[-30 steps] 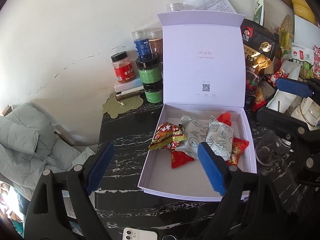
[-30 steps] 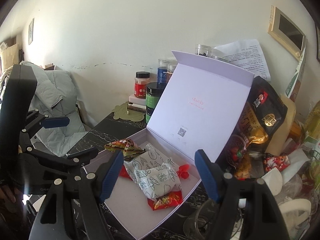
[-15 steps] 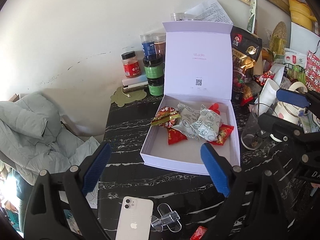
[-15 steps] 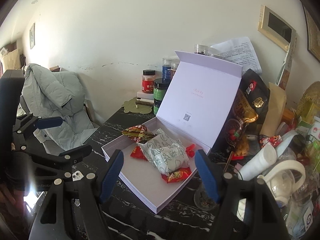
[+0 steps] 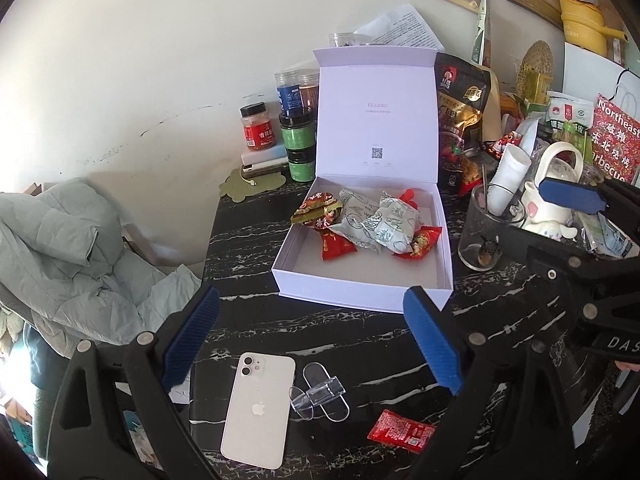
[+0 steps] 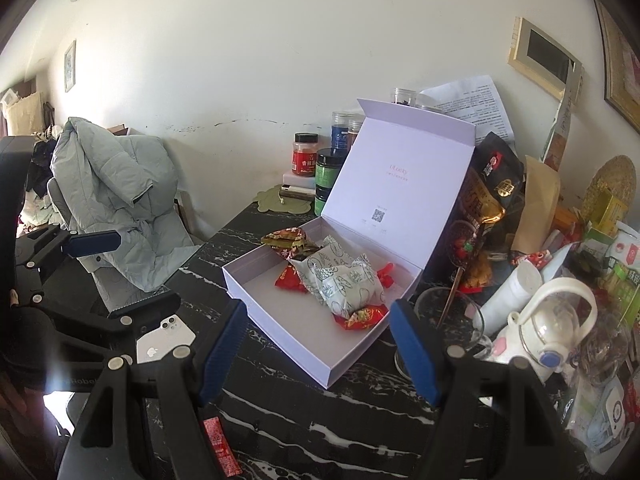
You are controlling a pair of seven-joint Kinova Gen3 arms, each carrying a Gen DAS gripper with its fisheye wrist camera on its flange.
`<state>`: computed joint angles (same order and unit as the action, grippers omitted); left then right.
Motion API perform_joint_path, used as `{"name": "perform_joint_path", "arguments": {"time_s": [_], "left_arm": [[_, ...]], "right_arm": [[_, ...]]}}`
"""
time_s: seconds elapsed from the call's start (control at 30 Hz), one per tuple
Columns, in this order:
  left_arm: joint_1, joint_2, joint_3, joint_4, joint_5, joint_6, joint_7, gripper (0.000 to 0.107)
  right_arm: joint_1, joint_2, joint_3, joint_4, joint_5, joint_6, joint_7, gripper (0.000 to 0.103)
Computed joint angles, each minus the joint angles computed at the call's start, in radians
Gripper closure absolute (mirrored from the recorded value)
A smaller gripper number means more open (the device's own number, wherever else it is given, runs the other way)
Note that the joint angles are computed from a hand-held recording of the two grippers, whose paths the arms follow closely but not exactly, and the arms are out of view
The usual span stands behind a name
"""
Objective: Organize objects
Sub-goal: 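Withdraw both open grippers from the box back over the table, then move the right gripper to the red sauce sachet while the left approaches the clear stand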
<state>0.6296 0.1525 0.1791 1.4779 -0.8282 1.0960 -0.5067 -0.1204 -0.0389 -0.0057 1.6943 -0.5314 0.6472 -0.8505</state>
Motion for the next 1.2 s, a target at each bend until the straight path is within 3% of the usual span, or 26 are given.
{"name": "perform_joint_path", "arguments": {"time_s": [0.3, 0.47, 0.87, 1.2], "left_arm": [[0.019, -0.006, 0.012, 0.049, -0.004, 0.010, 0.073, 0.012], [0.050, 0.005, 0.022, 0.084, -0.037, 0.065, 0.138, 0.012], [0.033, -0.019, 0.041, 0.186, 0.030, 0.014, 0.184, 0.012], [-0.009, -0.024, 0.034, 0.264, 0.116, -0.065, 0.185, 0.012]], "right_arm": [[-0.001, -0.035, 0.021, 0.070, -0.021, -0.002, 0.027, 0.029], [-0.012, -0.048, 0.032, 0.113, -0.038, -0.002, 0.062, 0.029], [-0.038, -0.064, 0.063, 0.232, -0.179, -0.025, 0.223, 0.029], [-0.025, -0.020, 0.042, 0.285, -0.215, 0.001, 0.306, 0.029]]}}
